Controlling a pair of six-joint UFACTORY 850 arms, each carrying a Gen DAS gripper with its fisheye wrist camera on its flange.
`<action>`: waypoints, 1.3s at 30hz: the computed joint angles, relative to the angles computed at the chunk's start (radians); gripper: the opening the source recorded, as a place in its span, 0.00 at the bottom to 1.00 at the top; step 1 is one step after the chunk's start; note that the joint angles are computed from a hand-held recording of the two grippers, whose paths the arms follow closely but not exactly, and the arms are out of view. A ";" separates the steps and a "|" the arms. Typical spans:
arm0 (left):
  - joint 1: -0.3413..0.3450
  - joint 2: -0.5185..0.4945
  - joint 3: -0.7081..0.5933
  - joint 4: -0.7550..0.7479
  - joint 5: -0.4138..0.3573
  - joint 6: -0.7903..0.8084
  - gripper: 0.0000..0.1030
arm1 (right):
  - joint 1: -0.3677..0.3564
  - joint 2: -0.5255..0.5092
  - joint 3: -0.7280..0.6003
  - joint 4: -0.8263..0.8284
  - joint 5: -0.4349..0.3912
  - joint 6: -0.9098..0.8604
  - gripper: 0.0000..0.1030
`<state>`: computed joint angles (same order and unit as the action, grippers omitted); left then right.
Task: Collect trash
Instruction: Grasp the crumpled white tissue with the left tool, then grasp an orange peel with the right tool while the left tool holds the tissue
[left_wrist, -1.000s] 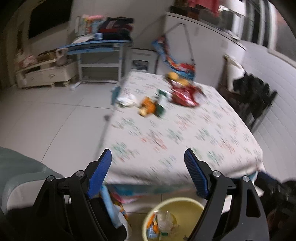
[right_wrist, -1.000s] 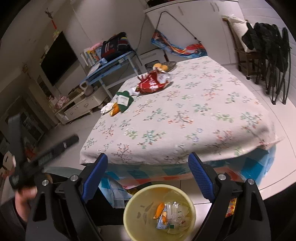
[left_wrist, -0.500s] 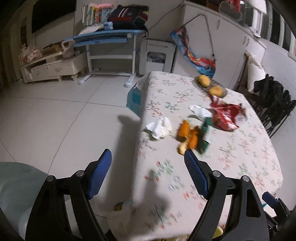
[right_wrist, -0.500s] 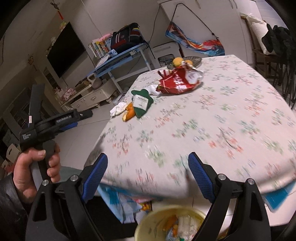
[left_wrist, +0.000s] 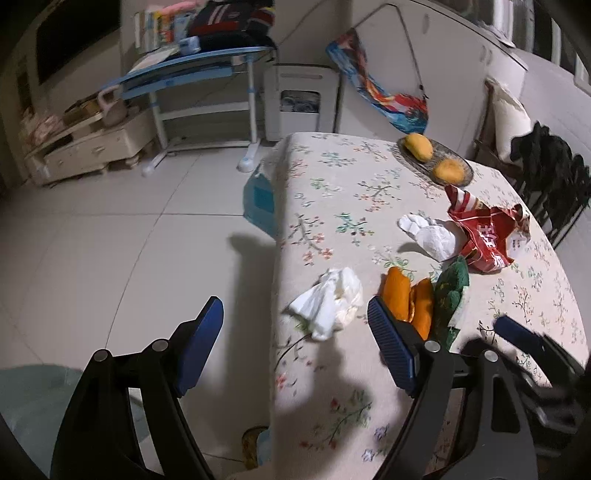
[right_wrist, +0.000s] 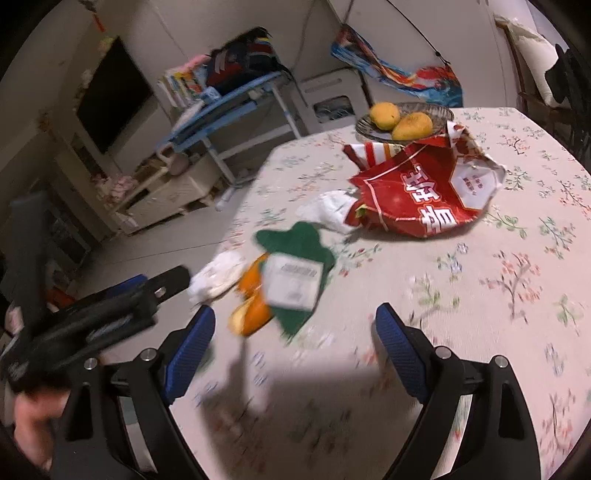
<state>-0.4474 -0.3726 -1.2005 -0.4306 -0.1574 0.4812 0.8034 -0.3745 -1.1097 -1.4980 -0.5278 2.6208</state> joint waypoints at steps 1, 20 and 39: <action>-0.001 -0.007 -0.007 0.001 -0.002 0.009 0.74 | -0.009 -0.004 -0.003 0.005 0.006 -0.004 0.83; -0.003 -0.118 -0.140 -0.061 -0.214 0.169 0.26 | 0.095 0.107 0.080 0.076 -0.219 -0.165 0.71; 0.055 -0.124 -0.168 -0.236 -0.304 0.319 0.25 | 0.003 -0.106 -0.184 0.497 0.038 -0.779 0.50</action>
